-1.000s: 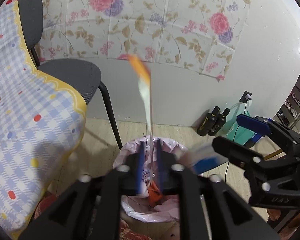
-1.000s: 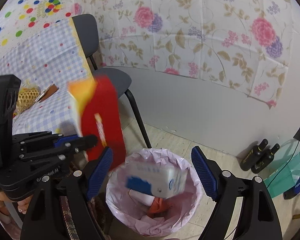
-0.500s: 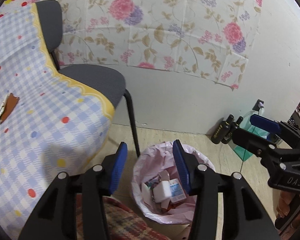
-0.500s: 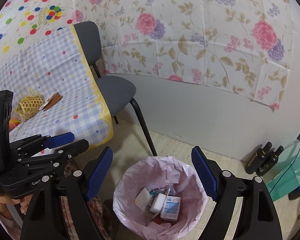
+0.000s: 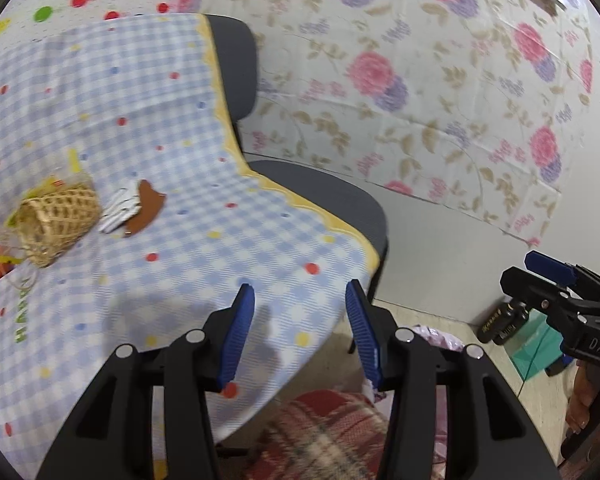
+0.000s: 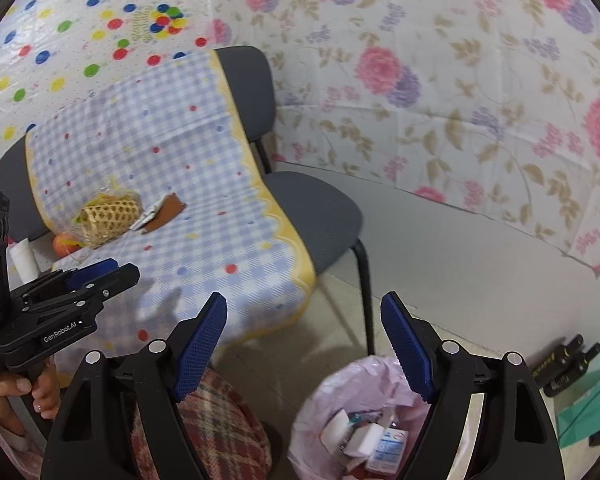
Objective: Collect trash
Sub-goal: 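Move both open tools back over the chair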
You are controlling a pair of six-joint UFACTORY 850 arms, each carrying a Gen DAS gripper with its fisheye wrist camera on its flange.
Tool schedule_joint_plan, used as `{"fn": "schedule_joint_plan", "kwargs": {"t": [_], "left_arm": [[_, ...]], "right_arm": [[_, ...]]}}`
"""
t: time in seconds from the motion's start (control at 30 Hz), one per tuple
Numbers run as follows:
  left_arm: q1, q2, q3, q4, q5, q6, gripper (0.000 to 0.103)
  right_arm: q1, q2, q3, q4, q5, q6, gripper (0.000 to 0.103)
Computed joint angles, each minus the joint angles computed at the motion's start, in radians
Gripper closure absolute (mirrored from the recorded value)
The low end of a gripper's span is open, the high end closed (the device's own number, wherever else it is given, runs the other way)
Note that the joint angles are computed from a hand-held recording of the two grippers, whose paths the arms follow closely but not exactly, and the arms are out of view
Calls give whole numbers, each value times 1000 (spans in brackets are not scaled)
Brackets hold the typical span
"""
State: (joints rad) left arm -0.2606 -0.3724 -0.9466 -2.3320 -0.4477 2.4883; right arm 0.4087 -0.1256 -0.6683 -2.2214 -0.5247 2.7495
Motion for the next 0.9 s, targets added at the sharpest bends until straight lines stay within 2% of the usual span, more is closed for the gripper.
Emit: {"fn": "schedule_joint_plan", "kwargs": {"t": [0.17, 0.23, 0.3, 0.43, 0.6, 0.8, 0.9], "left_arm": [[56, 15, 1, -29, 22, -5, 57], [80, 20, 0, -43, 27, 0, 55], [100, 22, 2, -67, 28, 19, 51], [145, 9, -20, -97, 40, 28, 50], [187, -21, -64, -88, 65, 5, 34], [226, -63, -117, -125, 92, 24, 34], [237, -85, -143, -192, 110, 90, 34]], "right_arm": [[13, -63, -86, -47, 44, -15, 30], [17, -94, -130, -77, 70, -13, 36], [21, -121, -169, -98, 86, -10, 38], [22, -183, -256, -165, 130, 19, 41], [22, -260, -363, -164, 172, 12, 42], [28, -360, -504, -66, 225, -109, 42], [21, -413, -573, -138, 274, -52, 42]]}}
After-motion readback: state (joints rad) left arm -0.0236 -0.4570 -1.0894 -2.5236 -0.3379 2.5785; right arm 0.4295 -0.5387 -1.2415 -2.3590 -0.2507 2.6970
